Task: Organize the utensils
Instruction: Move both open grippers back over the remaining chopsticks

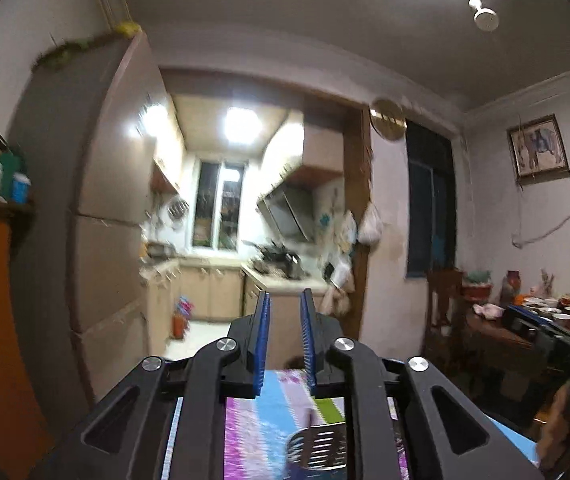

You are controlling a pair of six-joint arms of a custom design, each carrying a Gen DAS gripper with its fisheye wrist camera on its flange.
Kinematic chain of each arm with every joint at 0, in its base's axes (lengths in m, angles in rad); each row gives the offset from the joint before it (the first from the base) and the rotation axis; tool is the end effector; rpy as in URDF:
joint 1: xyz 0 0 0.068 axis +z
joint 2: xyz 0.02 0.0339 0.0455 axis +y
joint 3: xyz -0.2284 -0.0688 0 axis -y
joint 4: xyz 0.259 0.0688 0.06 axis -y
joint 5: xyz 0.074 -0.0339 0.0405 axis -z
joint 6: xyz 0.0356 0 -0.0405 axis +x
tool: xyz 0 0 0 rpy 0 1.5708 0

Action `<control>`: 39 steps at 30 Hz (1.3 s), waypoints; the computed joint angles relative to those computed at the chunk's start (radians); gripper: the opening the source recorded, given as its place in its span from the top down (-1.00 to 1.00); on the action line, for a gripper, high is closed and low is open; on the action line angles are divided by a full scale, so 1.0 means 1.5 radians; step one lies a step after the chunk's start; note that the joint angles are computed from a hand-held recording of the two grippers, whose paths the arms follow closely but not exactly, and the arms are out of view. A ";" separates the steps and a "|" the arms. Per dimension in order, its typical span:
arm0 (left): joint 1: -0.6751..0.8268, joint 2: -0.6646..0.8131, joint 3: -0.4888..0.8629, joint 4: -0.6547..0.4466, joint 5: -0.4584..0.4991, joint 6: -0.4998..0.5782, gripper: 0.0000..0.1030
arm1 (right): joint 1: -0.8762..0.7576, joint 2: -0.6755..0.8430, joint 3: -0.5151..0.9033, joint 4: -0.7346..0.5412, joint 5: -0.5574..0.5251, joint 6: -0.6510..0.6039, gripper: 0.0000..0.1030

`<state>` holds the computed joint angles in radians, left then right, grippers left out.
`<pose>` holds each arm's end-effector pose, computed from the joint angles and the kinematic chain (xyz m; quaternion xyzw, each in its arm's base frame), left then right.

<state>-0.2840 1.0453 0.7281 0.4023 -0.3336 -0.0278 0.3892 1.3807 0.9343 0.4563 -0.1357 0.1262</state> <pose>0.2696 -0.0666 0.2965 -0.0361 0.6772 -0.0018 0.7349 0.3180 0.1356 0.2812 -0.1398 0.6896 0.2268 0.6734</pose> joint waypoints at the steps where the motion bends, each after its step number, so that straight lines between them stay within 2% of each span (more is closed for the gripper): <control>1: -0.011 -0.054 -0.030 -0.012 -0.017 0.011 0.58 | -0.012 -0.059 -0.049 -0.011 -0.002 -0.005 0.15; 5: -0.094 -0.308 -0.146 -0.140 -0.122 0.057 0.38 | -0.057 -0.262 -0.204 -0.087 -0.028 -0.030 -0.02; 8: -0.229 -0.531 -0.228 -0.353 -0.249 0.057 0.34 | -0.078 -0.435 -0.318 -0.191 -0.016 -0.070 -0.24; 9: -0.271 -0.576 -0.243 -0.415 -0.290 0.044 0.33 | -0.078 -0.491 -0.353 -0.230 -0.001 -0.085 -0.28; 10: -0.337 -0.621 -0.257 -0.512 -0.351 -0.004 0.33 | -0.073 -0.545 -0.384 -0.269 0.016 -0.098 -0.28; 12: -0.449 -0.652 -0.275 -0.679 -0.432 -0.141 0.34 | -0.046 -0.662 -0.448 -0.368 0.064 -0.114 -0.31; 13: -0.516 -0.623 -0.281 -0.758 -0.478 -0.245 0.34 | -0.030 -0.713 -0.472 -0.425 0.070 -0.110 -0.31; 15: -0.644 -0.480 -0.279 -0.894 -0.530 -0.515 0.54 | 0.024 -0.807 -0.510 -0.514 0.112 -0.086 -0.31; 17: -0.752 -0.316 -0.278 -0.936 -0.519 -0.749 0.68 | 0.147 -0.889 -0.551 -0.586 0.224 -0.051 -0.24; 18: -0.787 -0.259 -0.275 -0.943 -0.519 -0.820 0.72 | 0.209 -0.906 -0.563 -0.604 0.281 -0.039 -0.08; 19: -0.817 -0.189 -0.266 -0.942 -0.519 -0.887 0.73 | 0.287 -0.890 -0.576 -0.592 0.345 -0.031 0.04; 20: -0.837 -0.124 -0.255 -0.934 -0.516 -0.937 0.77 | 0.333 -0.860 -0.579 -0.572 0.378 -0.027 0.07; 21: -0.856 -0.057 -0.242 -0.928 -0.511 -0.984 0.79 | 0.367 -0.836 -0.584 -0.552 0.396 -0.026 0.22; 22: -0.868 -0.009 -0.229 -0.927 -0.506 -1.016 0.79 | 0.396 -0.785 -0.583 -0.513 0.403 -0.024 0.45; 24: -0.875 0.047 -0.207 -0.900 -0.495 -1.012 0.80 | 0.435 -0.666 -0.572 -0.423 0.391 -0.007 0.59; 28: -0.866 0.154 -0.183 -0.815 -0.473 -0.985 0.80 | 0.513 -0.407 -0.546 -0.209 0.430 0.014 0.60; 29: -0.870 0.189 -0.173 -0.807 -0.469 -0.994 0.79 | 0.516 -0.324 -0.527 -0.160 0.415 0.030 0.60; 30: -0.878 0.238 -0.155 -0.804 -0.477 -1.005 0.79 | 0.531 -0.273 -0.516 -0.133 0.429 0.046 0.60; 31: -0.887 0.270 -0.141 -0.811 -0.486 -1.022 0.78 | 0.537 -0.237 -0.507 -0.113 0.438 0.052 0.60; 33: -0.891 0.307 -0.127 -0.818 -0.505 -1.050 0.52 | 0.548 -0.161 -0.488 -0.075 0.460 0.067 0.60; 34: -0.887 0.313 -0.126 -0.819 -0.513 -1.057 0.46 | 0.545 -0.121 -0.473 -0.059 0.463 0.075 0.60; 37: -0.863 0.323 -0.133 -0.782 -0.525 -1.026 0.44 | 0.532 -0.060 -0.452 -0.040 0.463 0.087 0.60; 39: -0.862 0.354 -0.120 -0.785 -0.538 -1.032 0.44 | 0.532 -0.024 -0.435 -0.033 0.480 0.099 0.60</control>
